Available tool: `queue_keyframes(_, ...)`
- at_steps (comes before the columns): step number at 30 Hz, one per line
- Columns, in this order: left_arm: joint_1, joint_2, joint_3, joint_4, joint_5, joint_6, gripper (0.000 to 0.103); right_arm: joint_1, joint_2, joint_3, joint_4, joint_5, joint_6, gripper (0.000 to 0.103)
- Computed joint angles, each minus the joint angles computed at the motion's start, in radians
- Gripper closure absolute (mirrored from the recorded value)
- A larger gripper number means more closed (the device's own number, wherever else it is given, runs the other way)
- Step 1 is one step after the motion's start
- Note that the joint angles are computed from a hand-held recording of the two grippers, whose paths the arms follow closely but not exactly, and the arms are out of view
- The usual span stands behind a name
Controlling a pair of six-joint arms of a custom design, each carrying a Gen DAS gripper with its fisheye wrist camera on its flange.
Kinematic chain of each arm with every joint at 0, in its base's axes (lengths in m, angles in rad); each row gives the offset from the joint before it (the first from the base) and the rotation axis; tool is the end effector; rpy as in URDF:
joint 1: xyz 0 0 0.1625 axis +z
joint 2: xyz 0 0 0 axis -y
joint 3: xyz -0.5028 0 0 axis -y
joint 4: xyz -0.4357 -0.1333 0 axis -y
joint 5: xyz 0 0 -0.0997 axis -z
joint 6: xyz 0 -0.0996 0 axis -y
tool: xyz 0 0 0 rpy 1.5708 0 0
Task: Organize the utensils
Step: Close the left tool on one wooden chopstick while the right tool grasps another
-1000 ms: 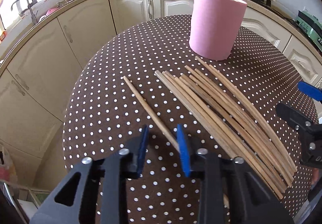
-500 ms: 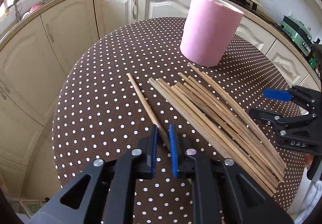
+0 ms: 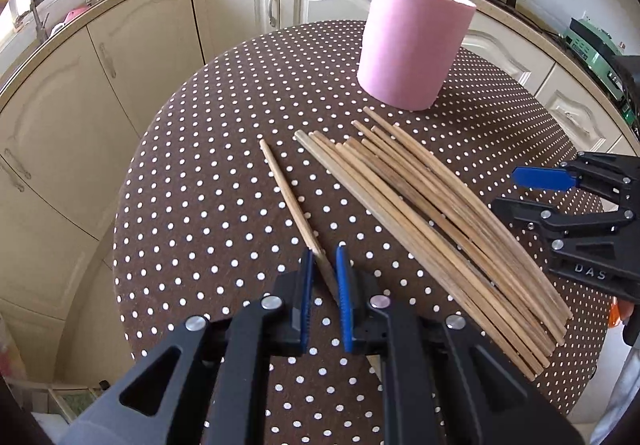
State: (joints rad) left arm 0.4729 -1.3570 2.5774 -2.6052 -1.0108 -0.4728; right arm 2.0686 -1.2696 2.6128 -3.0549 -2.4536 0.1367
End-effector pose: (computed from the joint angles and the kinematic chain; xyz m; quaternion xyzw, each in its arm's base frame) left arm -0.2166 -0.3200 0.1433 0.3187 0.9027 -0.1314 0.2577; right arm 0.2191 -0.2851 0.1696 0.1324 -0.8926 0.1934 0.3850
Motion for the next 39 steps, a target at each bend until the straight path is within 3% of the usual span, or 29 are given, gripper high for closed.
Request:
queue_keyframes(5,0.0,-0.022,0.019,-0.019,-0.005,-0.009,0.091,-0.002,-0.008,-0.015,0.064,0.014,0.012,0.068)
queue_keyframes(15,-0.016,-0.053,0.012,0.052,-0.023,-0.081,0.091,0.004,-0.029,-0.04,0.15,0.041,0.011,0.068)
queue_keyframes(23,-0.011,-0.061,0.041,-0.027,-0.03,-0.062,0.091,-0.036,-0.05,-0.078,0.217,0.092,-0.023,0.07)
queue_keyframes(31,-0.028,-0.071,0.046,-0.003,-0.025,-0.094,0.091,-0.079,-0.047,-0.112,0.252,0.122,-0.059,0.071)
queue_keyframes(39,-0.022,-0.065,0.036,0.005,-0.024,-0.092,0.091,-0.068,-0.042,-0.137,0.329,0.132,-0.029,0.071)
